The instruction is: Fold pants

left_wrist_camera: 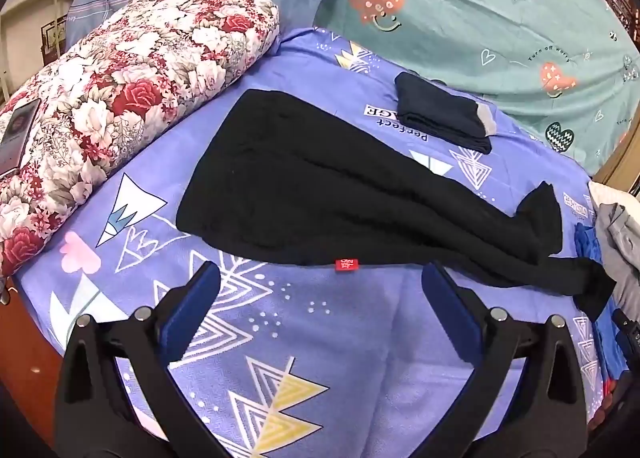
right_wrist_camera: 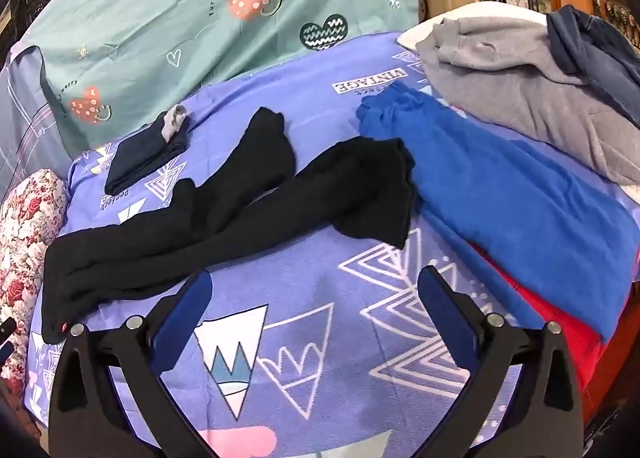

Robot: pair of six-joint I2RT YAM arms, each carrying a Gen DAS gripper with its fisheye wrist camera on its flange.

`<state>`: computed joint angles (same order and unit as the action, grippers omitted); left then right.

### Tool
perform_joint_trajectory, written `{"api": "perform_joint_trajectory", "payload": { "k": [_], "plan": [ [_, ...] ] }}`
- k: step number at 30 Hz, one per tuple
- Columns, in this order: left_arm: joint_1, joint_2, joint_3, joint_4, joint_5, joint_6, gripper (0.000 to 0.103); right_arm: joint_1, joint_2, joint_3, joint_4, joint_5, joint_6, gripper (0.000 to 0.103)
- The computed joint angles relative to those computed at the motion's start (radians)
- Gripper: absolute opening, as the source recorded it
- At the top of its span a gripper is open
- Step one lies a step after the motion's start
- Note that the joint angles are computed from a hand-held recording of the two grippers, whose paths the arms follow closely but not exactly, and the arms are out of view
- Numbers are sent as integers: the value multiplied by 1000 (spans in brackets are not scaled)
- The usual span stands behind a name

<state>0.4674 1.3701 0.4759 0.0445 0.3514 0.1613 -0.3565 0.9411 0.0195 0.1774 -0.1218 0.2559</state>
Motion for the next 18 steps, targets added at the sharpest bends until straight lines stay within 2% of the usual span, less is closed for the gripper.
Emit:
{"api": "perform_joint_trajectory", "payload": {
  "k": [5,18],
  "plan": [
    [-19,8,-5,5,-13,2,101,59,55,0,59,30,20,102],
    [-49,-41,-28,-10,-21,15,101,52,21,4,18,30,16,102]
  ]
}}
